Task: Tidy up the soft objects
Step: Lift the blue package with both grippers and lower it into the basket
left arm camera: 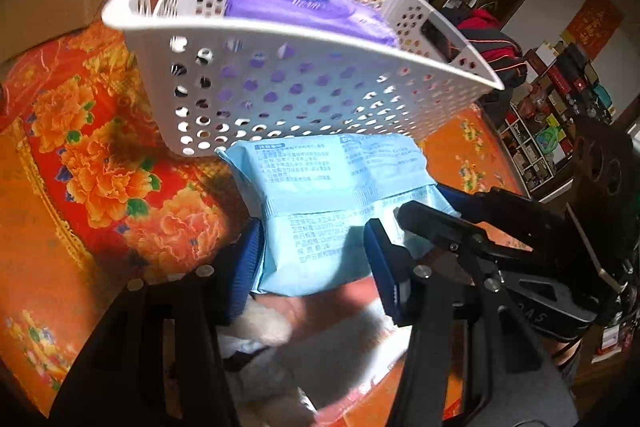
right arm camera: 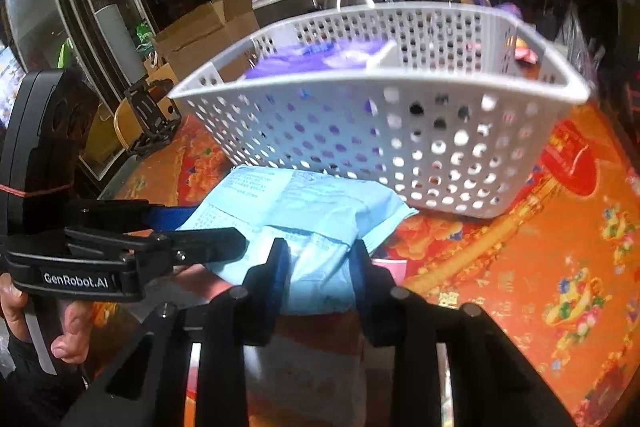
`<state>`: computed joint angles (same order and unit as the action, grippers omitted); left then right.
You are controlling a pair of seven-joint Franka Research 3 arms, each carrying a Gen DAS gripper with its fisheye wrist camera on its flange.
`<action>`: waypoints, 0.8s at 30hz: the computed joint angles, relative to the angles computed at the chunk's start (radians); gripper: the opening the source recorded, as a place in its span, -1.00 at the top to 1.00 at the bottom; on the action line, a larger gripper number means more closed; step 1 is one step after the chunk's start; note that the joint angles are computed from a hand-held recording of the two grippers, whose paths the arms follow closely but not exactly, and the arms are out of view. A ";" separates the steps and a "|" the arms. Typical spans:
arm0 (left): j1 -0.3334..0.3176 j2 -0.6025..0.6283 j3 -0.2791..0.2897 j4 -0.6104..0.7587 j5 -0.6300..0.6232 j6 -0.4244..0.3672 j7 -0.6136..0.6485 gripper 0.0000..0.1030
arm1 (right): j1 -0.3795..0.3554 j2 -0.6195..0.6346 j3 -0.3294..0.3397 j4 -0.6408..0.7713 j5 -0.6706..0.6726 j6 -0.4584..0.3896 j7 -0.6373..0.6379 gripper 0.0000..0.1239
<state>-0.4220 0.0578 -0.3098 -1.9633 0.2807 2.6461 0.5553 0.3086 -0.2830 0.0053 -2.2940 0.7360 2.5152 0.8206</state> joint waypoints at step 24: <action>-0.051 0.038 -0.015 0.406 0.312 -0.254 -0.099 0.06 | 0.027 -0.103 -0.038 0.153 -0.039 0.041 0.011 0.51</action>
<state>-0.4731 0.0959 -0.3253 -1.5570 0.5931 2.3920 0.4562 0.3354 -0.3862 -0.0324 -2.1411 0.6967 2.5559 0.8316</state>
